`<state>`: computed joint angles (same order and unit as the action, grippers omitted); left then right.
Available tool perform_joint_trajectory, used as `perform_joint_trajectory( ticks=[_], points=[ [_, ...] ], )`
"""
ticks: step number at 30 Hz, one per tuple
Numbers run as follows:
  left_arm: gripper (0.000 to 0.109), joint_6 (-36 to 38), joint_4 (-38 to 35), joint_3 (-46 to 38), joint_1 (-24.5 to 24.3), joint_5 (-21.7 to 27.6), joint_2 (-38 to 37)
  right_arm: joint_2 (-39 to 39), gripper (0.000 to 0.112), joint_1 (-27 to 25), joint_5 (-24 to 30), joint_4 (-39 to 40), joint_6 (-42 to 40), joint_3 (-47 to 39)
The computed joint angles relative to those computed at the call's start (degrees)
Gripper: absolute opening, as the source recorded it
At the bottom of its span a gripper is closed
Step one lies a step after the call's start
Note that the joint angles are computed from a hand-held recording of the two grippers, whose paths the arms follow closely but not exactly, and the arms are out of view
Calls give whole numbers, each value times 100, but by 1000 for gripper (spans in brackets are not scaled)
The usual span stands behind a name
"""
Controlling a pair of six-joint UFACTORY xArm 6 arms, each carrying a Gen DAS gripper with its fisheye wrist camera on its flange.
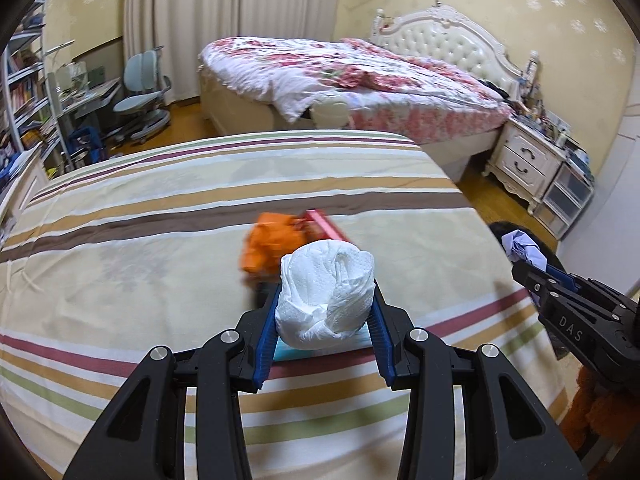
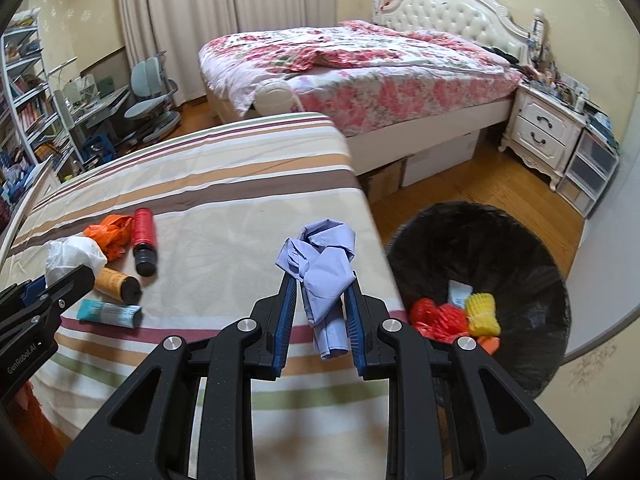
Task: Collect trash
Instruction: 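Carry the white bag and lavender cloth over the black bin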
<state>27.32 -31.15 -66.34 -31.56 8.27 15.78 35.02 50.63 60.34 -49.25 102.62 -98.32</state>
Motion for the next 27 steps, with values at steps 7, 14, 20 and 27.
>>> perform_joint_trajectory(
  ticks=[7, 14, 20, 27],
  points=[
    [41, -135, 225, -344, -500, 32, 292, -905, 24, -7, 99, -177, 856, 1346],
    [41, -586, 827, -807, -896, 99, 691, -1596, 24, -73, 140, -222, 1477, 2379],
    [41, -1064, 1427, -1180, -1120, 114, 1022, -2008, 24, -129, 149, -267, 1845, 2989],
    [41, -1649, 2065, -1576, -1299, 226, 1354, -2308, 24, -202, 112, -316, 2120, 3468]
  ],
)
